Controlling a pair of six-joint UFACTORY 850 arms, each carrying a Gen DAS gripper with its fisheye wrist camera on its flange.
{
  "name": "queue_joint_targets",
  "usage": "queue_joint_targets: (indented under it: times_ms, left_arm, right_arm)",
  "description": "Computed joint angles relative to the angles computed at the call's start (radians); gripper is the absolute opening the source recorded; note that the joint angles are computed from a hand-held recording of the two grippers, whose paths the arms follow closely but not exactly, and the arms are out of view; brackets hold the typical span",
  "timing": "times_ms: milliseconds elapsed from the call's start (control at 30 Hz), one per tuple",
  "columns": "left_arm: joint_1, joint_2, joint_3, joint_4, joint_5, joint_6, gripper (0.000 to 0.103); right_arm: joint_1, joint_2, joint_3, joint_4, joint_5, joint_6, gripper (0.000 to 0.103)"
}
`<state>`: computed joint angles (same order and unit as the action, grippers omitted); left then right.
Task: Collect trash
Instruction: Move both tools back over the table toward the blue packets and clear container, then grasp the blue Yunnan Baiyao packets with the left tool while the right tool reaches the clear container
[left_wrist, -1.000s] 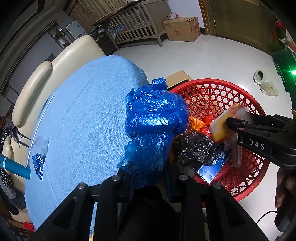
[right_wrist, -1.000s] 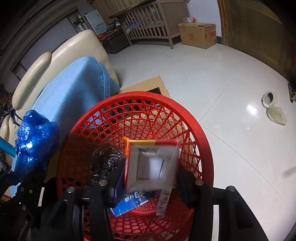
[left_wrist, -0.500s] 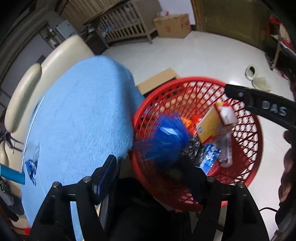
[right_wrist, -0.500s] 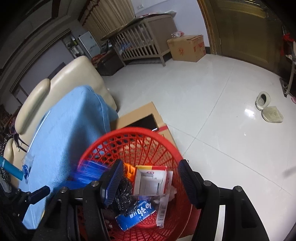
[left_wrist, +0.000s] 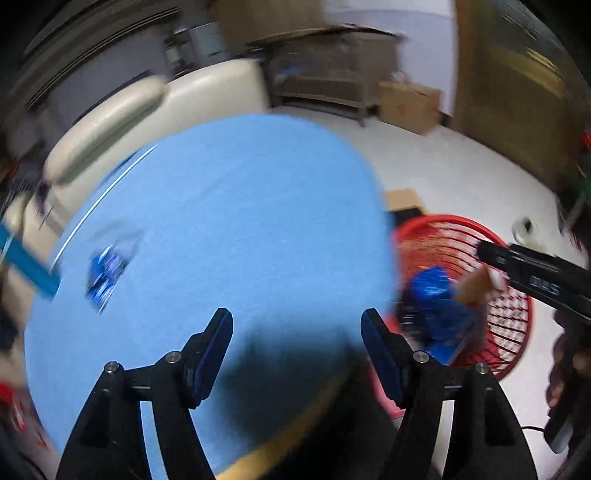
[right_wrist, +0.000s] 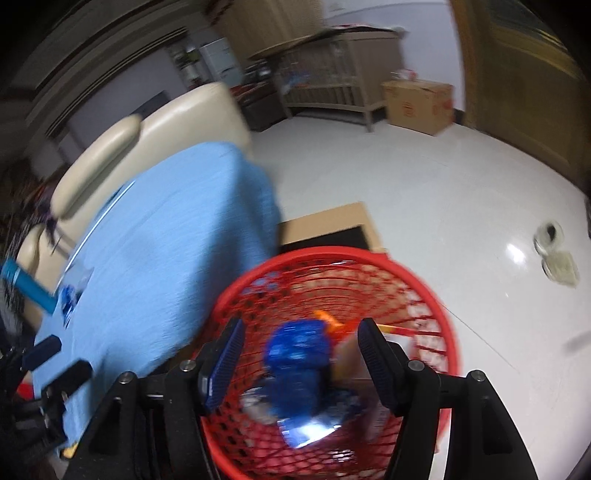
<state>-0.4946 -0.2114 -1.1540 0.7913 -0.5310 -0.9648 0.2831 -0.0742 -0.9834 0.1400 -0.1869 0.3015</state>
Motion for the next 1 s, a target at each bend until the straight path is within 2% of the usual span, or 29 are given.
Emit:
queue_joint_targets:
  times_ms: [267, 367, 500, 667, 833, 1000]
  left_arm:
    - [0.157, 0.204, 0.226, 0.024, 0.001, -0.222, 0.073]
    - [0.203, 0.265, 0.297, 0.042, 0.020, -0.289, 0.073]
    - [0.252, 0.314, 0.363, 0.046, 0.064, -0.312, 0.073]
    - [0.294, 0.327, 0.410, 0.018, 0.142, -0.281, 0.073]
    - [0.334, 0.348, 0.433, 0.009, 0.185, -0.230, 0.073]
    - [0.364, 0.351, 0.445, -0.010, 0.225, -0.191, 0.073]
  right_arm:
    - [0.146, -0.069, -0.124, -0.065, -0.072, -0.024, 0.070]
    - [0.202, -0.115, -0.178, -0.022, -0.108, -0.093, 0.070]
    - [0.264, -0.187, -0.261, 0.012, -0.160, -0.164, 0.070]
    - [0.311, -0.288, -0.391, 0.046, -0.224, -0.230, 0.070]
    - [0.344, -0.432, -0.607, 0.020, -0.311, -0.256, 0.070]
    - [0.360, -0.630, -0.941, 0.029, -0.434, -0.333, 0.070]
